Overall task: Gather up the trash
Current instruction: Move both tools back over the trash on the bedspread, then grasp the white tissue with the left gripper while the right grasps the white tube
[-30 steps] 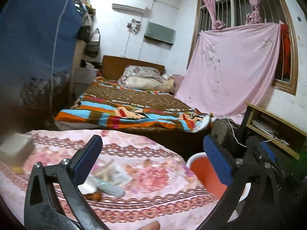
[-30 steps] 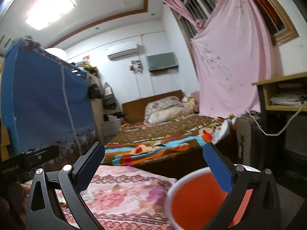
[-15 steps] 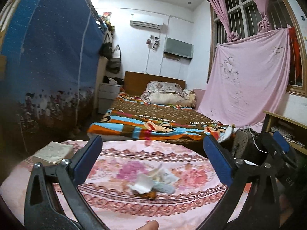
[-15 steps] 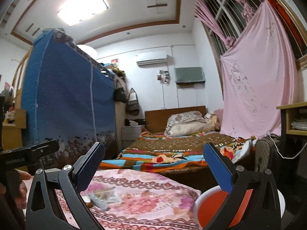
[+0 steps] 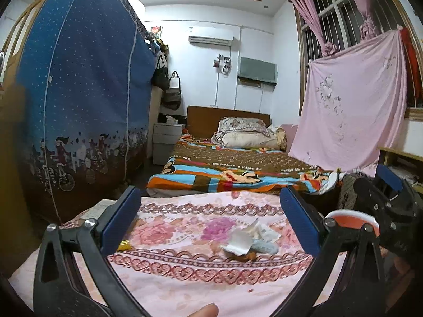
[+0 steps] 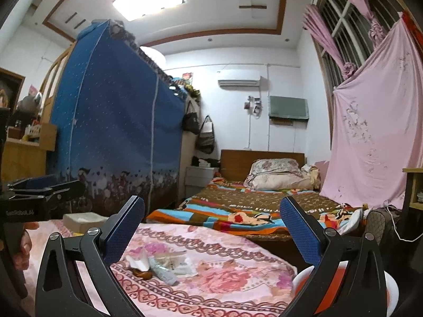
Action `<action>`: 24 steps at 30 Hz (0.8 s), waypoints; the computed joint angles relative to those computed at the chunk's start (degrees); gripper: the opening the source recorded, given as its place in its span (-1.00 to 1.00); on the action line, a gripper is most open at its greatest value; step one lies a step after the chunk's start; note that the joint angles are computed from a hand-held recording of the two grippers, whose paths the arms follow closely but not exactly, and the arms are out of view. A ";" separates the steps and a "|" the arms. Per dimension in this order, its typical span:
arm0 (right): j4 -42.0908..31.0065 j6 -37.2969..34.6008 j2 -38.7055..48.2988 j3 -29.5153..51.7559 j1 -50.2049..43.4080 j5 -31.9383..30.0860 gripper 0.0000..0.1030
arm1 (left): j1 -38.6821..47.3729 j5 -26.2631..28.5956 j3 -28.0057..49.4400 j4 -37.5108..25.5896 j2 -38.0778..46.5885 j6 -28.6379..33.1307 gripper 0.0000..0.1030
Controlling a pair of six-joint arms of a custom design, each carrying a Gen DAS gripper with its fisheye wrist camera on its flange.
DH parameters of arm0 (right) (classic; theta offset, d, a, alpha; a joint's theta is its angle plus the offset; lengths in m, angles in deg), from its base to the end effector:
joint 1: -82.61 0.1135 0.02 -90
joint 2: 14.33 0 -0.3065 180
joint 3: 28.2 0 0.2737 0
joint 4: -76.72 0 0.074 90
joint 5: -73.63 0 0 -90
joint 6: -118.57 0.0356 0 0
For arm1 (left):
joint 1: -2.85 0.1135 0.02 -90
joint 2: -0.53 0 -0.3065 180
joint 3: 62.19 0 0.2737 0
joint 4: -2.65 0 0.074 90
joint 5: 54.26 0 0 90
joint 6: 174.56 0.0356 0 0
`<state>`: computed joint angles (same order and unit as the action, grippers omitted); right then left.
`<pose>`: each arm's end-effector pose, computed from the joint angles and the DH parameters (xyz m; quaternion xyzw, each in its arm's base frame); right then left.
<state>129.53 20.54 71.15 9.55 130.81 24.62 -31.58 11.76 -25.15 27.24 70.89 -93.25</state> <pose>0.2043 0.1935 0.2254 -0.0702 0.6795 0.0153 0.7302 0.2152 -0.1300 0.2357 0.0335 0.7538 -0.0875 0.6504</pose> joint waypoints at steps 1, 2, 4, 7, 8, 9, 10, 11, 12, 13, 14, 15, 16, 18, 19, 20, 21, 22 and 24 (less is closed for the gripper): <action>-0.76 0.34 0.25 0.37 -0.02 -0.14 1.00 | 0.53 0.50 -0.06 -0.58 -0.08 0.17 0.79; -2.57 1.18 0.42 1.07 -0.34 -0.94 1.00 | 1.30 1.37 -0.13 -1.34 -0.26 0.12 0.79; -4.98 2.56 0.53 1.85 -0.78 -2.04 1.00 | 2.87 3.54 -0.04 -2.66 -0.24 -0.65 0.78; -12.38 5.44 1.04 4.63 -1.84 -3.33 1.00 | 4.77 6.88 0.88 -5.18 0.51 -1.72 0.78; -14.37 6.13 1.18 5.30 -2.10 -3.72 1.00 | 5.25 7.93 1.30 -6.09 0.85 -1.81 0.77; -16.20 6.82 1.54 6.03 -2.38 -4.14 1.00 | 5.42 8.51 1.73 -6.87 1.16 -1.87 0.77; -18.60 7.60 1.87 6.95 -2.70 -4.51 0.98 | 5.68 9.22 2.20 -7.57 1.72 -1.85 0.77; -21.52 8.44 2.26 8.22 -3.07 -5.01 0.91 | 5.95 9.93 2.60 -8.29 2.25 -1.82 0.75; -23.52 9.06 2.55 9.04 -3.32 -5.40 0.86 | 6.21 10.72 3.24 -9.31 3.00 -1.79 0.71; -25.93 9.79 3.02 10.14 -3.70 -5.90 0.73 | 6.52 11.45 3.93 -10.43 3.68 -1.74 0.69; -29.02 10.80 3.60 11.53 -4.21 -6.54 0.64 | 6.82 12.33 4.66 -11.65 4.40 -1.78 0.62; -31.34 11.65 4.12 12.59 -4.61 -7.18 0.62 | 7.36 13.86 5.59 -13.20 5.27 -1.98 0.53; -34.02 12.63 4.72 13.83 -5.23 -8.23 0.56 | 7.77 14.94 6.27 -14.23 5.84 -2.10 0.46; -38.90 14.35 5.64 16.04 -6.54 -11.06 0.50 | 8.68 17.69 8.35 -17.19 7.60 -2.57 0.22; -40.85 15.05 6.11 16.97 -7.14 -12.39 0.46 | 9.28 19.49 9.65 -19.02 8.77 -2.97 0.17; -42.97 15.79 6.64 18.02 -7.80 -13.81 0.37 | 9.66 20.77 10.60 -20.33 9.61 -3.26 0.09; -44.22 16.28 7.16 18.72 -8.22 -14.84 0.33 | 9.94 21.81 11.40 -21.38 10.42 -3.53 0.02; -46.20 16.93 7.74 19.74 -8.84 -16.28 0.24 | 10.24 22.96 12.45 -22.73 11.46 -3.82 -0.02; -48.27 17.53 8.50 20.84 -9.44 -17.83 0.11 | 10.97 25.59 14.24 -24.89 13.39 -4.33 -0.19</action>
<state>81.25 38.07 79.65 30.39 121.38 6.79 -20.61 37.36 -10.92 2.35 84.28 -97.57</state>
